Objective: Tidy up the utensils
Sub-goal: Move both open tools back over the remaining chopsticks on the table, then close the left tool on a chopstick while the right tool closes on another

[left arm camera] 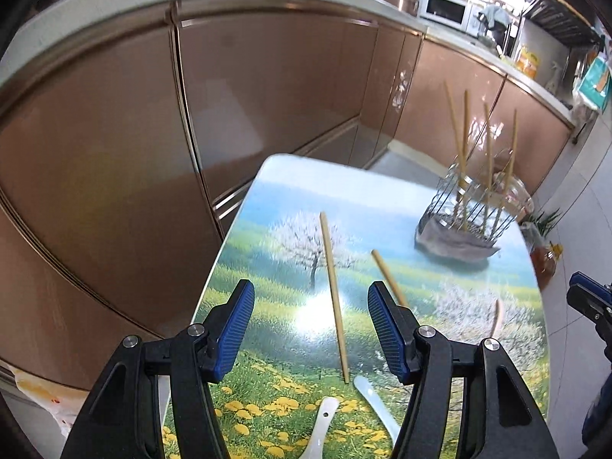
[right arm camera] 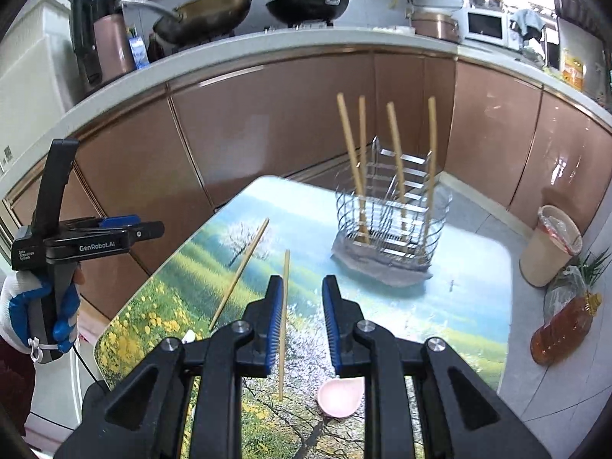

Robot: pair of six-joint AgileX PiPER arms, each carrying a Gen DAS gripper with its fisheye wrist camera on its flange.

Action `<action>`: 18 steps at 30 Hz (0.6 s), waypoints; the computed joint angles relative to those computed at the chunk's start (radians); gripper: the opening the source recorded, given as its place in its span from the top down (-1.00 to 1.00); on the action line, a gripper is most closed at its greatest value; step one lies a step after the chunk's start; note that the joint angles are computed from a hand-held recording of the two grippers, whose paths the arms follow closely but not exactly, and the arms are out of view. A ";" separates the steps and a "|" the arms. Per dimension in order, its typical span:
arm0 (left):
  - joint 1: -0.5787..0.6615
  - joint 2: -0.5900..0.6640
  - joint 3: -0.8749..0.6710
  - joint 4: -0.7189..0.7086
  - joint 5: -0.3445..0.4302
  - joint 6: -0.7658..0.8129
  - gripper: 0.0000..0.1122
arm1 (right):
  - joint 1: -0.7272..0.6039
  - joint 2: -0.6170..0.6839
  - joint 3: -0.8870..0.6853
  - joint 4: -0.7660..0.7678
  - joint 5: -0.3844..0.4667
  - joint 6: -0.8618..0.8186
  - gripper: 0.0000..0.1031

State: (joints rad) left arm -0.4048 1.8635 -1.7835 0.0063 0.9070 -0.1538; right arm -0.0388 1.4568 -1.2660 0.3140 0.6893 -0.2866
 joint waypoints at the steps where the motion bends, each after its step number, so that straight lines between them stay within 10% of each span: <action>1: 0.002 0.006 0.011 0.000 -0.010 0.002 -0.09 | 0.004 0.016 0.002 0.005 -0.007 -0.003 0.61; 9: -0.001 0.057 0.076 0.059 -0.110 -0.038 -0.09 | 0.020 0.138 0.009 0.051 -0.066 -0.040 0.61; 18: 0.005 0.260 -0.113 0.012 -0.050 0.025 -0.09 | 0.074 0.356 -0.137 0.016 -0.031 -0.021 0.61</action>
